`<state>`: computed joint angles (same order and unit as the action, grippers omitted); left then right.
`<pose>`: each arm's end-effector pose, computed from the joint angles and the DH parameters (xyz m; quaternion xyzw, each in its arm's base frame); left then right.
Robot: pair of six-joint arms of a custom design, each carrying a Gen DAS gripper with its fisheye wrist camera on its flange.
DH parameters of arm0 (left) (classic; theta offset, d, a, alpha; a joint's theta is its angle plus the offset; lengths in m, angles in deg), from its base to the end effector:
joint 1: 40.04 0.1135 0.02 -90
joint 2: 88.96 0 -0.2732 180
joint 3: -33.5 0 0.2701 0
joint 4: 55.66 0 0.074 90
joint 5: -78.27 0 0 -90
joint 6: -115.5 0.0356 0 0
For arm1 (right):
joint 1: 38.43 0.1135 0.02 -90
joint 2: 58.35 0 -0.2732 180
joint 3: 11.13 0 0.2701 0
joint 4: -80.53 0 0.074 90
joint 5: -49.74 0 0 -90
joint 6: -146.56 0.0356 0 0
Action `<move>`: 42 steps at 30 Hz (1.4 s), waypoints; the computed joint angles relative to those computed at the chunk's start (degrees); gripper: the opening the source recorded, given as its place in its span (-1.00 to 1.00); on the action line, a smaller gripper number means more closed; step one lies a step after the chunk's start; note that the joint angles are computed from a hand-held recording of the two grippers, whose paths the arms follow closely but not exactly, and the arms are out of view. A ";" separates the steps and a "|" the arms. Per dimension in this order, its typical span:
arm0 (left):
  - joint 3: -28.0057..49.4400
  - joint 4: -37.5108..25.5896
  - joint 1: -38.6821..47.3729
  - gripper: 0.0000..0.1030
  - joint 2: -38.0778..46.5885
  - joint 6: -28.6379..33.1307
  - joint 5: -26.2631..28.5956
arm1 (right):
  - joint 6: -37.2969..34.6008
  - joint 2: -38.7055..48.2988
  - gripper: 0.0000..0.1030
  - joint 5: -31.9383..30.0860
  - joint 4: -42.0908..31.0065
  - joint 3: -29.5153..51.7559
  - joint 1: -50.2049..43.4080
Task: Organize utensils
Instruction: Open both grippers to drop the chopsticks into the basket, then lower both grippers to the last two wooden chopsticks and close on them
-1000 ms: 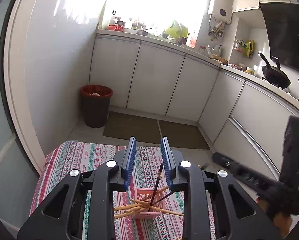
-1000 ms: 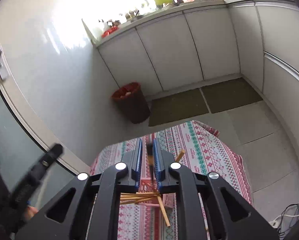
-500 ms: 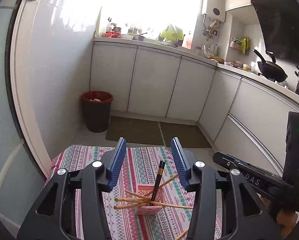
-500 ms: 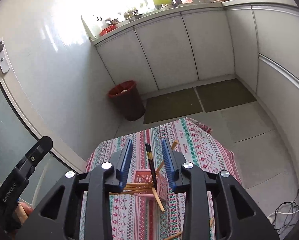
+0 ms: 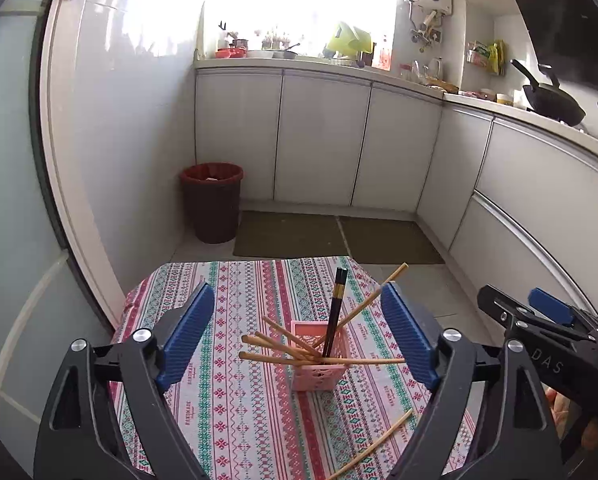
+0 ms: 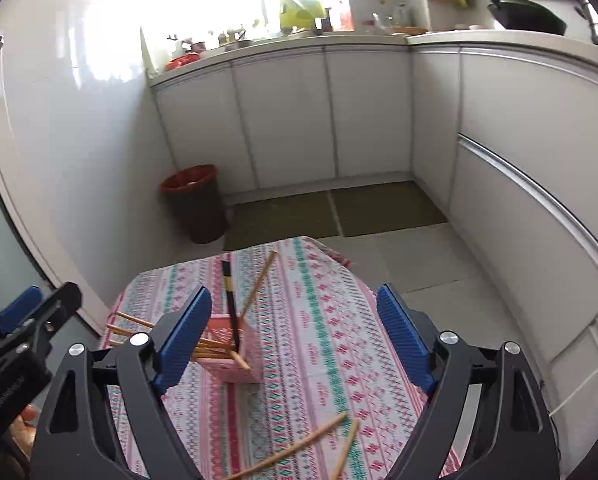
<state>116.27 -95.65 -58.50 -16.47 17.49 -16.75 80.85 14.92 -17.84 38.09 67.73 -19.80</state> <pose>0.2843 -0.0916 0.3680 0.0568 0.8623 -0.0780 0.4971 0.2846 0.0816 0.3373 0.1302 0.8719 -0.0013 0.4720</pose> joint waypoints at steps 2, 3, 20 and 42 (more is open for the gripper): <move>-0.55 -0.26 -0.36 0.69 -0.46 0.63 -0.05 | 0.71 -1.03 0.80 0.32 -0.08 -1.78 -0.63; -0.86 -0.28 -0.58 0.75 -0.65 0.85 -0.23 | 0.99 -1.48 0.81 0.31 -0.38 -2.67 -1.15; -2.99 -7.13 -9.09 0.86 9.89 6.25 -1.86 | 3.92 -3.10 0.83 -11.00 -8.28 -10.50 -14.85; 13.68 -13.52 -17.47 0.18 43.12 8.40 2.71 | 5.62 7.42 0.83 -29.96 -12.37 -9.17 -32.19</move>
<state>129.95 -109.18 -75.97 26.65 25.89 -14.04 86.47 22.34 -47.80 25.72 58.56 -51.99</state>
